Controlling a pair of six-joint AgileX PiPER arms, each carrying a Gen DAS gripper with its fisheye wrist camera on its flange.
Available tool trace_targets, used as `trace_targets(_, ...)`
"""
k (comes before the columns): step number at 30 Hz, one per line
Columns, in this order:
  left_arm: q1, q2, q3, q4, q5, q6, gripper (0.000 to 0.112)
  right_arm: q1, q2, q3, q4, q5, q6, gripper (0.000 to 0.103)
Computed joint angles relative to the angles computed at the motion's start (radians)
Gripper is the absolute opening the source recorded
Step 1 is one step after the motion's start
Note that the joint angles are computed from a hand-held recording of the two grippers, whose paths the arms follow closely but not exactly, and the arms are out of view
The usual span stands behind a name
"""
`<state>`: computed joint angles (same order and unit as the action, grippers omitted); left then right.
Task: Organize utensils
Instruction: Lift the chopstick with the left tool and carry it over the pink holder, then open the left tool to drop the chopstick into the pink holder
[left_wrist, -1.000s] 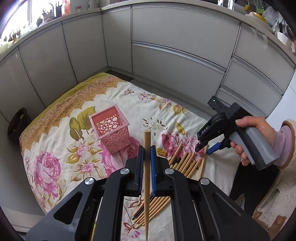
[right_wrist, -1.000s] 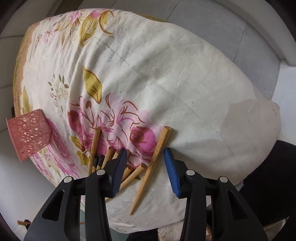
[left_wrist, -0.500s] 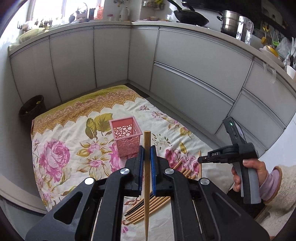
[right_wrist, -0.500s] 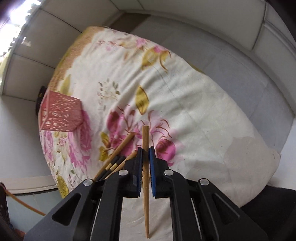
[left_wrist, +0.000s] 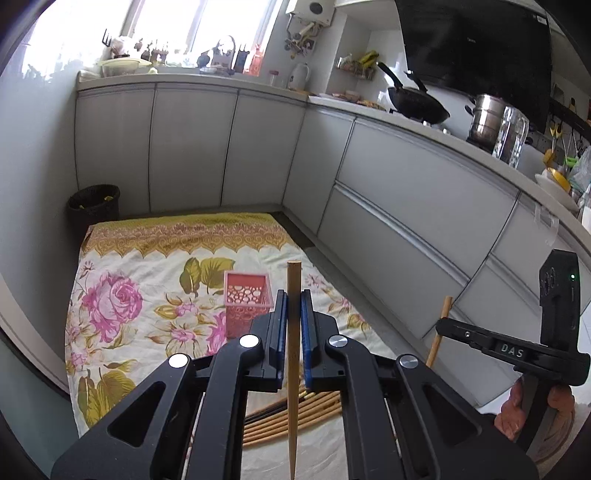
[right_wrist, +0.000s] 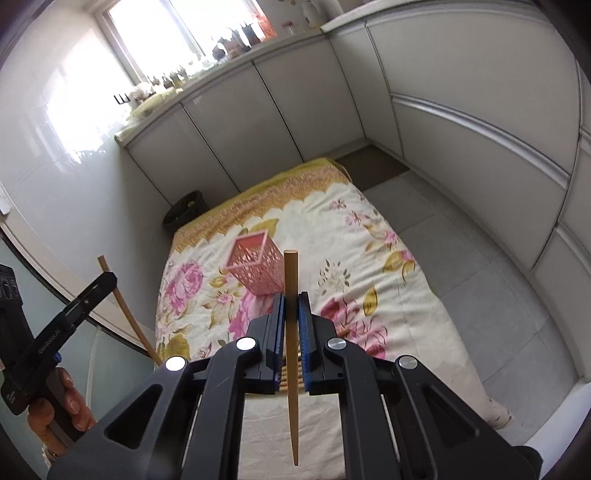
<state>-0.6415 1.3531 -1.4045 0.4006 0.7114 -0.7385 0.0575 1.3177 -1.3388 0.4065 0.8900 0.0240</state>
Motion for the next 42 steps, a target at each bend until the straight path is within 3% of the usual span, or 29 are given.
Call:
trace_targets(6, -0.029, 0.095, -0.155, 0.31, 0.0, -0.292, 0.006, -0.024, 0.042, -0.181, 0.042, -0.042, -0.02, 0.008)
trace_targets(11, 0.02, 0.252, -0.35, 0.411, -0.006, -0.358, 0.006, -0.019, 0.161, -0.361, 0.056, -0.102, -0.019, 0.008)
trace_targets(16, 0.098, 0.4, -0.48, 0.425, -0.04, -0.347, 0.006, 0.002, 0.328, -0.579, 0.046, -0.138, 0.005, 0.008)
trace_targets(20, 0.153, 0.485, -0.498, 0.472, -0.085, -0.382, 0.006, 0.026, 0.47, -0.738, 0.035, -0.148, 0.021, 0.008)
trace_targets(25, 0.219, 0.536, -0.441, 0.43, -0.185, -0.397, 0.01, 0.058, 0.614, -0.862, 0.039, -0.153, 0.032, 0.008)
trace_targets(26, 0.227, 0.536, -0.426, 0.416, -0.197, -0.392, 0.015, 0.067, 0.638, -0.884, 0.031, -0.152, 0.042, 0.008)
trace_targets(28, 0.242, 0.511, -0.373, 0.424, -0.243, -0.429, 0.045, 0.085, 0.67, -0.9, 0.024, -0.159, 0.049, 0.008)
trace_targets(31, 0.242, 0.436, -0.278, 0.587, -0.27, -0.592, 0.048, 0.114, 0.708, -0.93, -0.005, -0.165, 0.061, 0.008)
trace_targets(35, 0.244, 0.331, -0.2, 0.704, -0.261, -0.721, 0.049, 0.152, 0.722, -0.925, -0.05, -0.204, 0.068, 0.008)
trace_targets(42, 0.249, 0.183, -0.053, 0.783, -0.225, -0.835, 0.06, 0.215, 0.75, -0.859, -0.13, -0.294, 0.07, 0.008)
